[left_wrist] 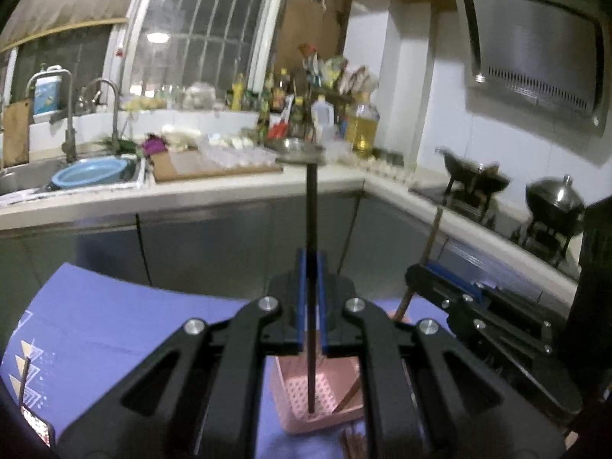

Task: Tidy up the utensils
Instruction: 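Lift both held chopsticks and carry them over the pink basket, then open both grippers to drop the chopsticks into the pink basket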

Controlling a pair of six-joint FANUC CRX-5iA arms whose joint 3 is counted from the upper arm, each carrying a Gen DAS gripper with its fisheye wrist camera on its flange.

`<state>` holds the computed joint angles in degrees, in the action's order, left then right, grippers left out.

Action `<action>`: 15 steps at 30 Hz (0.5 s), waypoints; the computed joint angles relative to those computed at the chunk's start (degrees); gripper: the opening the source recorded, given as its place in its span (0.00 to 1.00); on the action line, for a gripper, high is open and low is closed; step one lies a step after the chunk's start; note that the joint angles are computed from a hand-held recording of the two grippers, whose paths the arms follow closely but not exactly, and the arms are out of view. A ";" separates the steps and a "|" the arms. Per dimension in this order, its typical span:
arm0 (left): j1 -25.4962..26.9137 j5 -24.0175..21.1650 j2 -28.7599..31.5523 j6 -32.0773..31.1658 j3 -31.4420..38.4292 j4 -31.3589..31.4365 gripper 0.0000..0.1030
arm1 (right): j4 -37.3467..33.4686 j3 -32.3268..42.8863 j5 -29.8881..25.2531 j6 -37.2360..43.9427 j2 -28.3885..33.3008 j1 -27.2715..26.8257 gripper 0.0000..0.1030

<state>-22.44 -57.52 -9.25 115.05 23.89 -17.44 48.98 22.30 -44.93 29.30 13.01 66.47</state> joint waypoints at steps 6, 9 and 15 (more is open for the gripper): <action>0.22 -5.58 1.57 0.61 0.56 1.03 0.20 | -10.51 3.09 -4.03 5.00 1.03 1.29 0.08; -1.57 -5.64 -0.40 4.99 -0.12 -2.99 0.45 | -12.63 3.40 -4.35 4.91 0.34 1.92 0.15; -7.15 -5.50 -6.48 12.41 -3.05 -10.54 0.56 | -1.24 -3.71 -3.31 -5.28 -3.78 4.52 0.56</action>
